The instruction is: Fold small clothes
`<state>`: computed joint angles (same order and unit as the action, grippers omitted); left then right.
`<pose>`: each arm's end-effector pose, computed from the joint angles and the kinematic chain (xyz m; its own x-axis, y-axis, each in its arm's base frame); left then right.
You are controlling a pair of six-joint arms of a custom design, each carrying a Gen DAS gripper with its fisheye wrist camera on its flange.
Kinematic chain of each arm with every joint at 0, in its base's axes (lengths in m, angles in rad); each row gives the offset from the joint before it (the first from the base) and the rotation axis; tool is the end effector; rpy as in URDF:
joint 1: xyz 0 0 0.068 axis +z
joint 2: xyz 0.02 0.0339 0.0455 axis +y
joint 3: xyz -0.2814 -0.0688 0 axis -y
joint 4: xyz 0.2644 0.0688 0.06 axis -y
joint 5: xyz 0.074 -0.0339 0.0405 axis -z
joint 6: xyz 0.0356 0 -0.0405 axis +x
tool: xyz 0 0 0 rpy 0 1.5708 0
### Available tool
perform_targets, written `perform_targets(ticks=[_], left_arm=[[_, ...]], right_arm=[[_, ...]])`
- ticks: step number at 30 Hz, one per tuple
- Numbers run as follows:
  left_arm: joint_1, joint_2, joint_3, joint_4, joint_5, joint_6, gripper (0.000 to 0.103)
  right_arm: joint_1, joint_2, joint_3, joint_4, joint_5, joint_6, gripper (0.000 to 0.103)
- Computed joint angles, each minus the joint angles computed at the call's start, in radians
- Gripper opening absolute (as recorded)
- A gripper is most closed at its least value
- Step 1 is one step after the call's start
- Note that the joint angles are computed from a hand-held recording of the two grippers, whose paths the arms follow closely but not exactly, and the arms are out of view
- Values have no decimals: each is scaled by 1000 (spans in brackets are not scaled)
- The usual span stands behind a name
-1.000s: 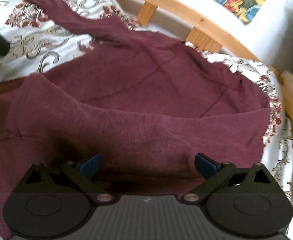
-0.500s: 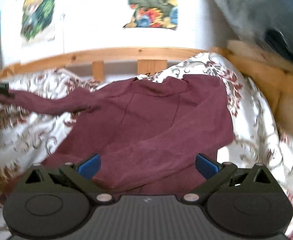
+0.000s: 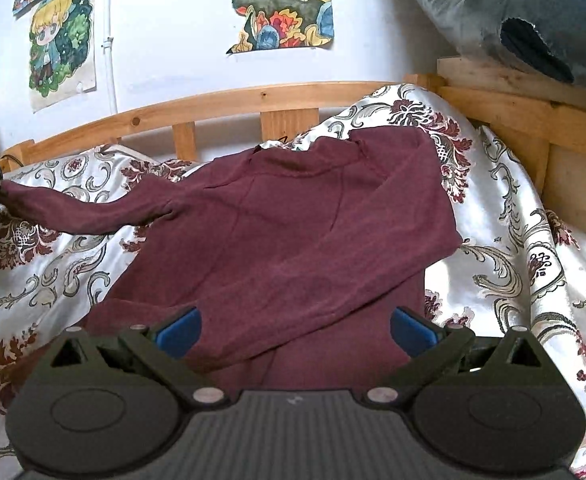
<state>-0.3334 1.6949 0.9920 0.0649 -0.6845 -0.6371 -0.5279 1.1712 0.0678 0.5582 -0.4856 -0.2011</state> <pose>0.3636 -0.1021 0.2071 -0.3177 -0.3777 -0.8697 -0.5168 0.8380 -0.1751 0.1582 -0.0730 0.1090 -0.4591 0.0632 -0.8861 0.0092 0.9978 0.0664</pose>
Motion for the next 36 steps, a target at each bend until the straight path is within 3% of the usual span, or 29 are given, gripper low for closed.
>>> perform_targets(ticks=[3,8,18,26,31,36], left_arm=[[-62,-74,-51,124,-12,124,3],[-196,-140,-75,314,61,343,3],[-518,22,123,405,150,645,3],[-664,246,237,409,278,628,3],[-703,334,250,405,390,589,4],[-729,384,234,369,424,559,4]], right_arm=[[-27,0,1,0,-26,-1,103],[-71,-10,8,-20,-64,-3,103],[-150,-62,45,-130,-105,-10,103],[-241,57,89,-94,-73,-68,103],[-329,166,138,-49,-71,-88,103],[-378,191,156,-21,-78,-83,103]])
